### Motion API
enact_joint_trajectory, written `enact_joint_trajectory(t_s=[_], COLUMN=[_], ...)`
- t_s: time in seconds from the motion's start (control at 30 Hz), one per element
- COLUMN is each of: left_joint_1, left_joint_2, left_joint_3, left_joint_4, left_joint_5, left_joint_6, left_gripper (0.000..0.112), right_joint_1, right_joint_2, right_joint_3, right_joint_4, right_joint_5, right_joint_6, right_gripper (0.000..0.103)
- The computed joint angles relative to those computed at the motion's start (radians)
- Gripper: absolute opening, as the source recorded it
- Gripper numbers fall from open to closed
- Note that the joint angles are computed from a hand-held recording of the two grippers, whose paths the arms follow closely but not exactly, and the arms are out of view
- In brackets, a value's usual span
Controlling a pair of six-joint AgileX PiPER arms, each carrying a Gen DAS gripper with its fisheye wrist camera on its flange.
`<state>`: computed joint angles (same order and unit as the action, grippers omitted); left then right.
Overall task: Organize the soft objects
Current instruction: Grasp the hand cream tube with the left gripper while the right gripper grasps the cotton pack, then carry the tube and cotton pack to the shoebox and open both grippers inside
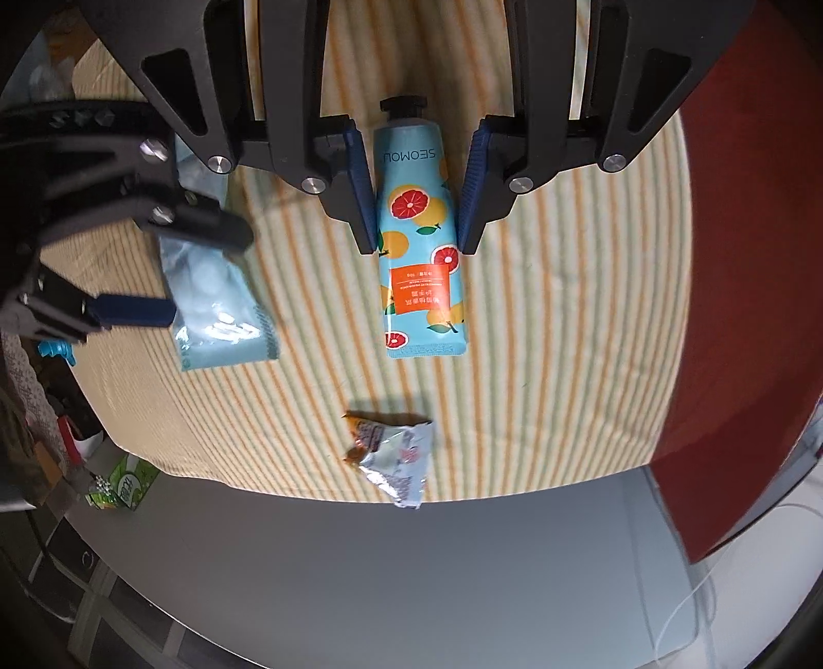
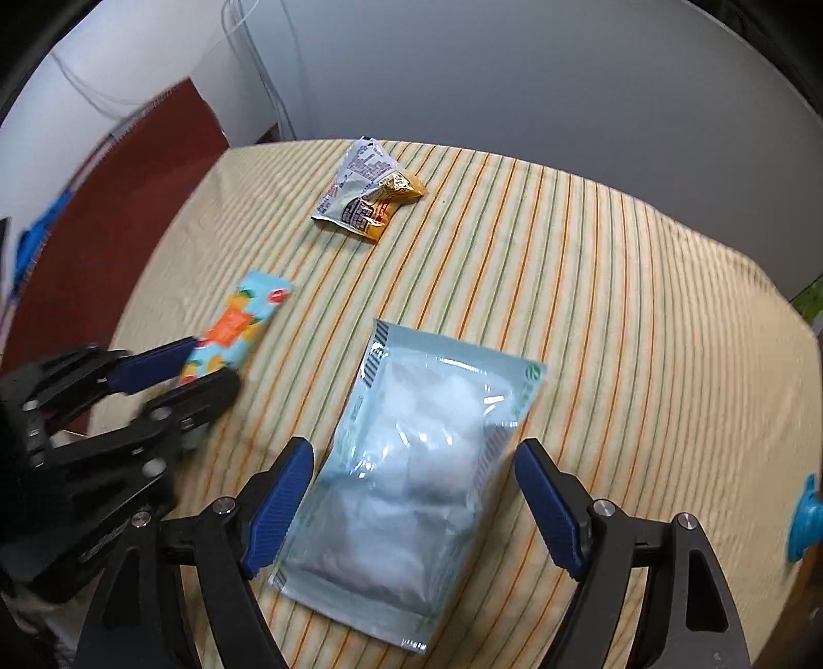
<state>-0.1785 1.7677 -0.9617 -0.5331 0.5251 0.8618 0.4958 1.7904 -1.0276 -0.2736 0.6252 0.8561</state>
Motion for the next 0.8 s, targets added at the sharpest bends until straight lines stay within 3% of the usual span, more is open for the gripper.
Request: enact_joint_trajectory(t_s=[0.07,0.27,0.4,0.53,0.8], left_joint_1=[0.013,0.043,0.062,0.082,0.128], left_joint_2=[-0.011,-0.04,-0.051,-0.059,-0.116], left_joint_3=[0.016,0.06,0.075,0.088,0.134], left_joint_4=[-0.007,-0.052,-0.102,-0.145,-0.229], left_joint_5=[-0.004,-0.017,0.004,0.022,0.062], left_joint_6=[0.026,0.11,0.15,0.187,0.27], left_gripper=[0.03,0.03,0.029,0.029,0.029], right_joint_1=[0.039,0.047,0.042,0.031,0.02], right_joint_2=[0.039,0.022,-0.046,-0.093,-0.194], right_joint_3=[-0.045,-0.018,0.052,0.104,0.214], right_joint_4=[-0.065,-0.073,-0.067,-0.061,-0.07], right_joint_5=[0.061,0.044,0.034,0.017,-0.056], right_joint_6=[0.039,0.015,-0.005,-0.005,0.056], right_gripper=[0.078,0.071,0.046,0.036,0.031])
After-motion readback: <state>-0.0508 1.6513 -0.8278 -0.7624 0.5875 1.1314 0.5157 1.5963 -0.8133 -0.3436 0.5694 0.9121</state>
